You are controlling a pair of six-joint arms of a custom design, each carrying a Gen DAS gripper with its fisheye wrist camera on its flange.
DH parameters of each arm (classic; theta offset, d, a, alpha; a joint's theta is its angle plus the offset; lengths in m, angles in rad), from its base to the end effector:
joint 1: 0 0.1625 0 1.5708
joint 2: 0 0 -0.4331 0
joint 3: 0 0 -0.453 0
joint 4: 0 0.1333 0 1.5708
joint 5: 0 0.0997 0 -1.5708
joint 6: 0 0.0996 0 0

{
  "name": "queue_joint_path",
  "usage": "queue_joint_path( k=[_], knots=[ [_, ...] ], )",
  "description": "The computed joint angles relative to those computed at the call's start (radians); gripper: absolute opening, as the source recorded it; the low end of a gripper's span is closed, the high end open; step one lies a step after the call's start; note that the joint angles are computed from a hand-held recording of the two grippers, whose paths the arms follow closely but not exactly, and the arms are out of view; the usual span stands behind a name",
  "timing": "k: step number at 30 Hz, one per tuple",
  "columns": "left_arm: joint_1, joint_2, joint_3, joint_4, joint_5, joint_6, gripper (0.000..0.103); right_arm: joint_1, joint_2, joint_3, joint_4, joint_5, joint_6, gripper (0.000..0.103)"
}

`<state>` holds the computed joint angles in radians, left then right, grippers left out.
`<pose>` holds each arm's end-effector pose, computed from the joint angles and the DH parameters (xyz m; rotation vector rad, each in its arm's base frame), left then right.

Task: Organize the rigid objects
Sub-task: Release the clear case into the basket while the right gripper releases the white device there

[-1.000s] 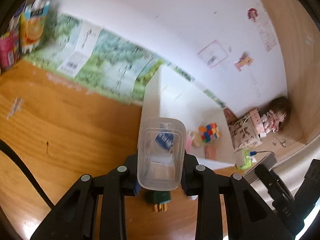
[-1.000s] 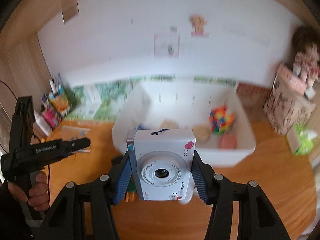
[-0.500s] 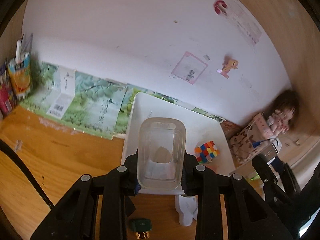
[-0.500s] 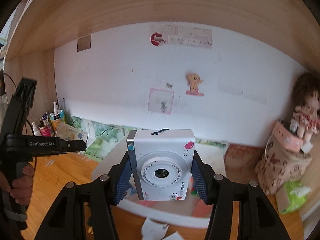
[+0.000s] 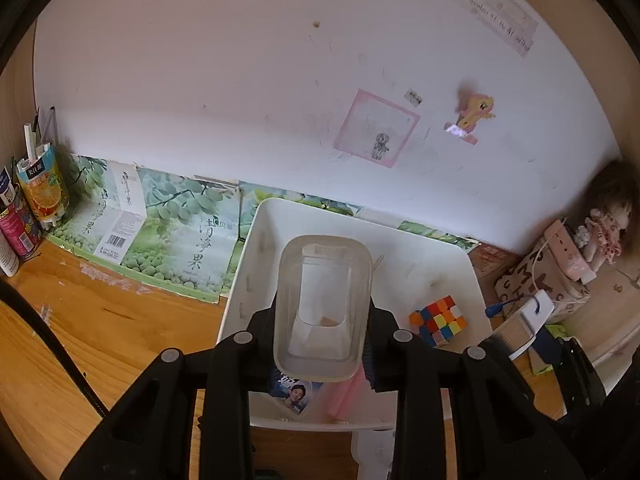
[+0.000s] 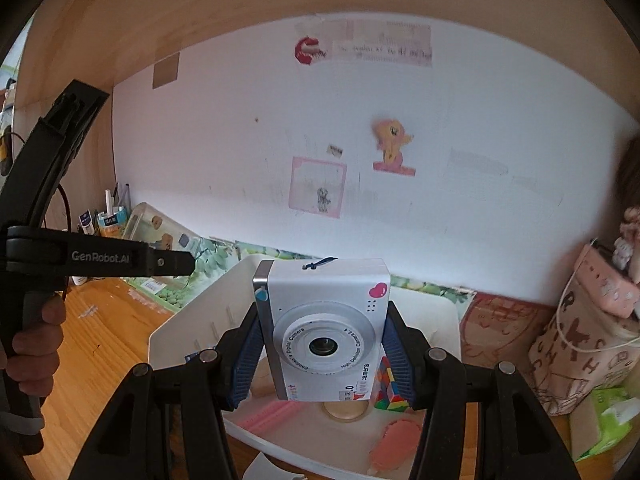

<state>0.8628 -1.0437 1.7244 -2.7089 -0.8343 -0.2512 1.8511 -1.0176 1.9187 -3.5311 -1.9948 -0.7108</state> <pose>-0.2979 -0.6558 0.2296 0.3504 2.5076 -0.9698 0.2649 -0.5863 0.2183 0.8237 -2.1225 1.1879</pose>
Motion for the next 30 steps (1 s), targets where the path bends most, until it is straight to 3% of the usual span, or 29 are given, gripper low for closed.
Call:
queue_joint_path(
  k=[3,5,7,15,30],
  knots=[
    [-0.007,0.018,-0.018,0.004,0.040,0.000,0.055,-0.014,-0.008,-0.001,0.029,0.026,0.019,0.058],
    [-0.012,0.022,-0.020,-0.017,0.062,-0.001,0.074,-0.021,-0.017,0.005,0.040,0.056,0.020,0.062],
    [-0.014,0.020,-0.018,-0.028,0.071,-0.006,0.075,-0.023,-0.020,0.008,0.052,0.063,0.019,0.070],
    [-0.026,-0.022,0.010,0.010,0.088,-0.058,0.076,-0.018,-0.041,0.021,0.038,0.055,0.040,0.080],
    [-0.051,-0.164,0.129,0.091,0.113,-0.152,0.076,0.046,-0.089,0.078,-0.085,-0.075,0.046,0.083]
  ],
)
